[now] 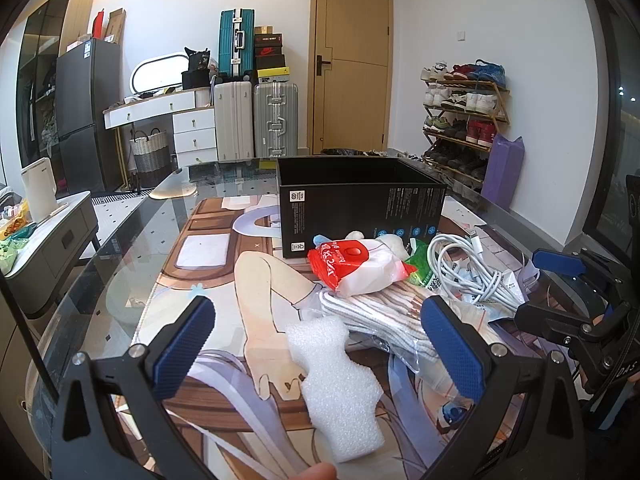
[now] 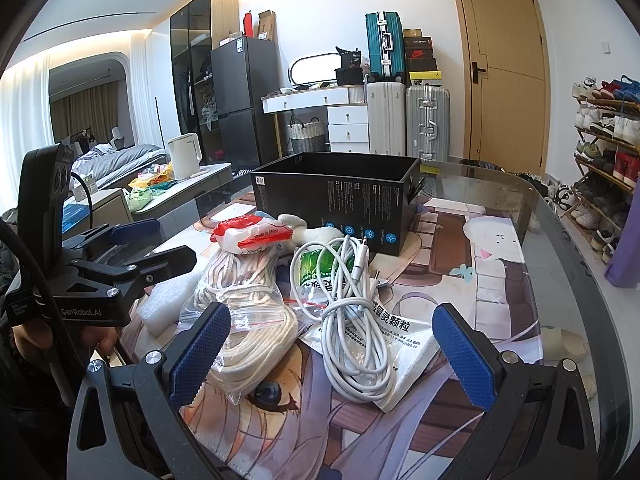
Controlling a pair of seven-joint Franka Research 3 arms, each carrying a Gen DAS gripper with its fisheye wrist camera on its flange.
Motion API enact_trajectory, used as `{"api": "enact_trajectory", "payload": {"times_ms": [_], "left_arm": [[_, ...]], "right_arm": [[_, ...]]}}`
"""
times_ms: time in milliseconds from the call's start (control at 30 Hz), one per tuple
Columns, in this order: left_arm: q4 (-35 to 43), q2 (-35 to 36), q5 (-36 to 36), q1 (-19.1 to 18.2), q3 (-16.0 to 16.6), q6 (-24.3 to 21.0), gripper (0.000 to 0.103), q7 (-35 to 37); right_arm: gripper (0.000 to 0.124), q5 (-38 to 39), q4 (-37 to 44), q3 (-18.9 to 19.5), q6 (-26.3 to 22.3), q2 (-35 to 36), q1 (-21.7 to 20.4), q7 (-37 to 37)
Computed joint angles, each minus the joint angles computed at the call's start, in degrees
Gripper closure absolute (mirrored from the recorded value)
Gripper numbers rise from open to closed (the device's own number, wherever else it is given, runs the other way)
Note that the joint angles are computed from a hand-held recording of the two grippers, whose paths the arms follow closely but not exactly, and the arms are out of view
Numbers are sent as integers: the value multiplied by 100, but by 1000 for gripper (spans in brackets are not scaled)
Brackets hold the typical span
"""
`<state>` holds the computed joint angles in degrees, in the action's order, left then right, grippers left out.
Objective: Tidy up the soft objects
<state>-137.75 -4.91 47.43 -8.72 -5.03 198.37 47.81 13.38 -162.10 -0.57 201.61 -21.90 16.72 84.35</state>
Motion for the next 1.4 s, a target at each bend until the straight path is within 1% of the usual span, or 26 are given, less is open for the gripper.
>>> {"api": "enact_trajectory", "payload": {"times_ms": [900,1167,1300,1333,1400], "left_arm": [[-9,-6,-56,-16,-3,-13,0,53],[-12,-8,-84,-13,-13,-19,0,79],[-53,-18,-278,28,-92,-25,0,284],[-61,-29,-287,23,-86,-35,0,312],[-55,-34,-255,-9,-47,-61,0,309]], "right_arm": [[21,-122,7,-78,5,47,42,67],[21,-58,-9,14,2,58,10,65],[21,-11,18,55,-92,43,-21,39],[21,40,21,116,-127,31,-61,25],[21,39,50,80,-256,-41,-62,-14]]}}
